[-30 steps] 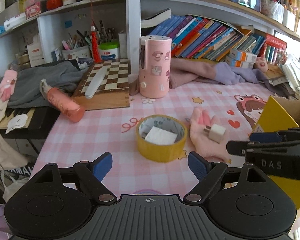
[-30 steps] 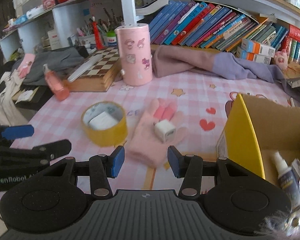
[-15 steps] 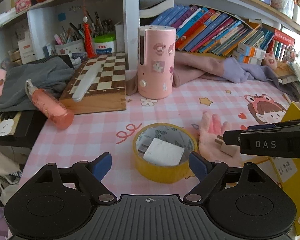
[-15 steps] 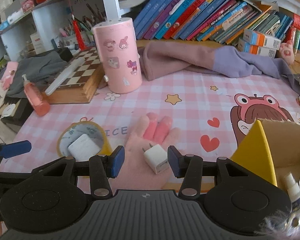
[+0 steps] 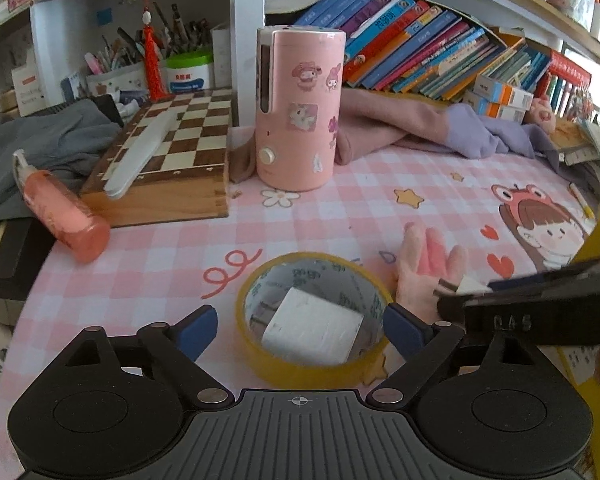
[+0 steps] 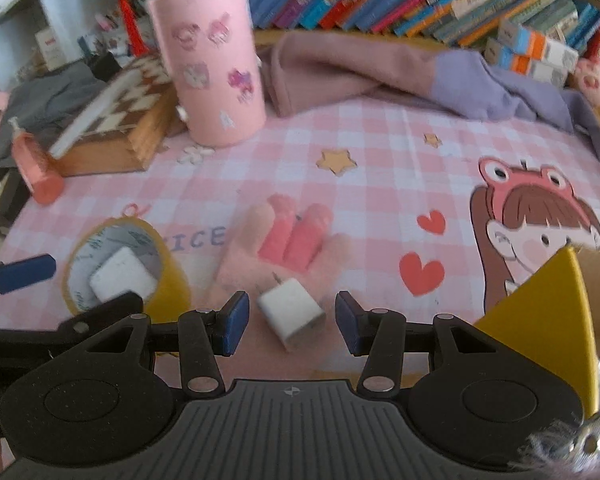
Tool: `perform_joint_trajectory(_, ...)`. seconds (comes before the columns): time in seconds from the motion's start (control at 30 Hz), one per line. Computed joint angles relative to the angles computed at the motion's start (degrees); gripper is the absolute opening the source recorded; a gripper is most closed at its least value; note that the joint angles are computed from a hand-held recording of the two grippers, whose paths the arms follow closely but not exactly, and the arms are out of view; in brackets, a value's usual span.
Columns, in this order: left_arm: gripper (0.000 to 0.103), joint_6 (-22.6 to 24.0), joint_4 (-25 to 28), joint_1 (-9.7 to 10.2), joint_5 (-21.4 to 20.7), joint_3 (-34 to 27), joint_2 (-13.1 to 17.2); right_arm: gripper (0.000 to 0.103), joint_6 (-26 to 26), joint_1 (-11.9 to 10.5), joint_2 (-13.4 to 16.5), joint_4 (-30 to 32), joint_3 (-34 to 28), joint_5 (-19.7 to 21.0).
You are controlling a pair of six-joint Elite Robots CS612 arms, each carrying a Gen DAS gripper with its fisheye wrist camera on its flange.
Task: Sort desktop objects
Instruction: 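Close the right tool on the charger plug while the left tool lowers over the tape roll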
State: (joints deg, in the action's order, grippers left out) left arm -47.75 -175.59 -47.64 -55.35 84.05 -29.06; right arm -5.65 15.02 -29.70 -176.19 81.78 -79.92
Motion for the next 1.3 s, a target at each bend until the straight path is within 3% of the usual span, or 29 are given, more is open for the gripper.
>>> perform_joint_trajectory(0.23, 0.094, -1.03, -0.52, 0.77, -1.37, -1.11, 0.65, 0.045, 0.59, -0.19, 0.53, 2.19, -1.10, 0.19)
perform_joint_trajectory(0.43, 0.096, 1.66, -1.21, 0.89, -3.53, -0.72, 0.43, 0.044, -0.26, -0.38, 0.59, 2.76, -1.37, 0.99)
perform_joint_trajectory(0.7, 0.103, 4.61, -3.91, 0.73, -0.60, -1.69, 1.92, 0.040, -1.48, -0.71, 0.63, 3.80, -1.73, 2.00)
perform_joint_trajectory(0.8, 0.103, 3.97, -1.06, 1.13, -2.90, -1.87, 1.43, 0.040, -1.49, -0.77, 0.57, 4.02, -1.72, 2.15)
perform_joint_trajectory(0.93, 0.103, 7.11, -4.40, 0.59, -1.69, -1.22, 1.54, 0.040, -1.14, -0.89, 0.54, 4.33, -1.76, 2.63)
perform_joint_trajectory(1.03, 0.103, 6.02, -1.18, 0.93, -2.14, -2.07, 1.72, 0.040, -1.59, -0.88, 0.61, 4.41, -1.83, 2.72)
perform_joint_trajectory(1.2, 0.102, 5.13, -1.71, 1.60, -4.08, -2.57, 2.38, 0.040, -1.73, -0.93, 0.67, 4.35, -1.86, 2.93)
perform_joint_trajectory(1.3, 0.093, 6.26, -2.58, 1.66, -4.88, -2.85, 2.71, 0.039, -1.76, -0.95, 0.68, 4.33, -1.86, 2.98)
